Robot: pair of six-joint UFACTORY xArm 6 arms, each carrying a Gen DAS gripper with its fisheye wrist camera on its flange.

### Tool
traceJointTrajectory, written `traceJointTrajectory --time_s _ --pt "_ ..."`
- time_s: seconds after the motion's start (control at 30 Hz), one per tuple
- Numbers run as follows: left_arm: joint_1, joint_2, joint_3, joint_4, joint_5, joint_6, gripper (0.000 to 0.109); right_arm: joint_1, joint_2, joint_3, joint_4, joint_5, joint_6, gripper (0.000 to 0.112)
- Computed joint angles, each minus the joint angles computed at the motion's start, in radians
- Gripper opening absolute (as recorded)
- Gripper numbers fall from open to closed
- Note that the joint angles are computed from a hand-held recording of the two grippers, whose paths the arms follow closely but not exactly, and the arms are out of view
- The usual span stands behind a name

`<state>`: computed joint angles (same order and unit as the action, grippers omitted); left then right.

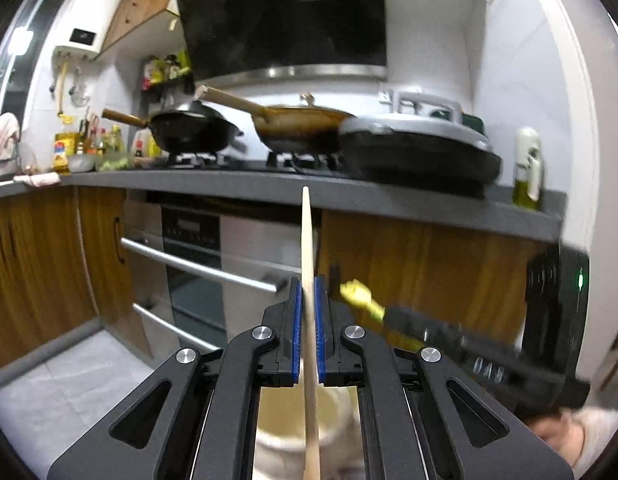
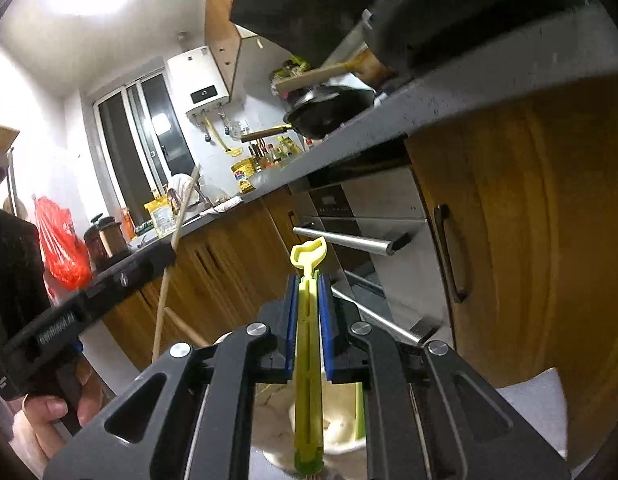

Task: Organize utensils
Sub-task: 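Lift the chopstick into the tall cup while the right tool lowers the yellow spoon into the small cup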

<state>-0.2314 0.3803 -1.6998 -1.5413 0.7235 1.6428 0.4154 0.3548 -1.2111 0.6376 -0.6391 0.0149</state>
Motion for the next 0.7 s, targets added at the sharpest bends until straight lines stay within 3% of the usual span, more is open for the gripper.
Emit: traceJointTrajectory --time_s 0.2,0.3,0.4,0.7 --pt "-0.051 0.087 -0.106 -0.157 -0.122 0.084 0.007 -0.06 0.051 -0.003 -0.18 -0.017 0.218 0.01" --pt "-0.071 0.116 -0.134 -0.206 -0.169 0.147 0.007 -0.071 0.069 -0.007 -0.204 -0.027 0.256 0.01" --pt "-0.077 0.122 -0.125 -0.217 -0.179 0.182 0.007 -0.07 0.081 -0.018 -0.193 -0.021 0.251 0.01" --pt "-0.028 0.04 0.022 -0.213 -0.084 0.223 0.007 -0.031 0.131 -0.104 -0.041 -0.003 0.061 0.01"
